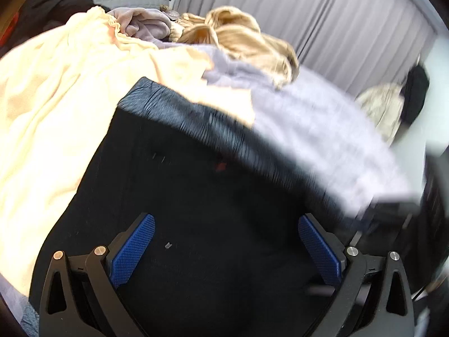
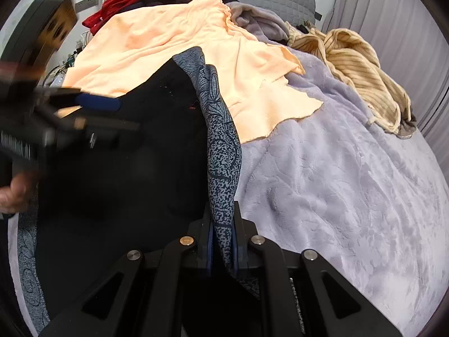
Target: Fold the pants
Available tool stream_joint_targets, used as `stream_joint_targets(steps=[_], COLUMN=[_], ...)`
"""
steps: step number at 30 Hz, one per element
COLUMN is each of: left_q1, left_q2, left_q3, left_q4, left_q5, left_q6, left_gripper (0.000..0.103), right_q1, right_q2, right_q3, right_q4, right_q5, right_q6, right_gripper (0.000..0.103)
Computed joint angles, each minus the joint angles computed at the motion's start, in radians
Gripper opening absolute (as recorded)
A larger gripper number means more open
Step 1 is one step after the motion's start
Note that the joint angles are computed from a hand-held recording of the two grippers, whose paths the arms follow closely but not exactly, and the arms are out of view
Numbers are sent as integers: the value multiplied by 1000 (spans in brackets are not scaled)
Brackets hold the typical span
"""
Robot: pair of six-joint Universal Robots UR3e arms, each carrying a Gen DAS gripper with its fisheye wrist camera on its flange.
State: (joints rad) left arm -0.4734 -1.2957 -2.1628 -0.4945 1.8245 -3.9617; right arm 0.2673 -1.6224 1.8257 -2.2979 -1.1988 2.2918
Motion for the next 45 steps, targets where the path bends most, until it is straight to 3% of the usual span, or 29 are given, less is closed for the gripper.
stream_joint_targets(steps=[2,5,8,9,10,11,13,16,18,22,25,29,32,34,38,39,41,42,43,45], left_q1=[77,105,85,91,81,88,104,4,-101,-370,-604,-718,-839,-897,-1022,-1055,-1074,-1078,-1111,-1126], left_q2=[7,-90,-296,-332,-356,-351,-236,-6,85,204,276,308,306,303,233,207,132,67,-13,-138], left_q3=[60,222,451,466,485,477,350,202,175,140,49,-168,-242,-200,29,92,249,354,458,631], left_q4=[-63,-222,-451,-466,-514,-535,-450,-412,-449,-571,-633,-551,-531,-612,-937,-1016,-1205,-1326,-1449,-1592], left_q5=[-80,-79,-19,-14,12,-14,-50,11,84,247,328,316,377,393,433,451,459,468,515,592], left_q6=[2,-25,-63,-63,-87,-89,-115,-203,-279,-507,-772,-978,-1151,-1205,-1304,-1338,-1378,-1405,-1469,-1468], left_gripper=[103,103,103,88,44,30,26,25,25,25,25,25,29,29,29,30,72,103,102,102], right_q1=[17,69,131,152,173,192,206,210,209,337,508,853,1012,1102,1158,1169,1241,1288,1311,1359], right_q2=[-66,-101,-71,-60,-57,-66,-107,-247,-373,-581,-670,-547,-359,-269,-259,-234,-178,-168,-200,-284], right_q3=[88,175,229,236,241,243,242,307,358,417,421,482,527,516,510,500,459,442,441,455], right_q4=[-78,-184,-311,-343,-366,-372,-341,-327,-294,-226,-134,-167,-287,-331,-311,-315,-271,-235,-218,-212], right_q5=[-39,-113,-219,-248,-274,-297,-308,-306,-292,-379,-470,-705,-838,-944,-1011,-1043,-1151,-1197,-1202,-1207], right_q6=[1,55,99,118,136,154,190,212,242,301,389,572,687,746,848,859,943,1009,1042,1107], right_gripper=[11,11,11,11,11,11,11,11,11,11,11,11,11,11,16,22,44,76,99,103])
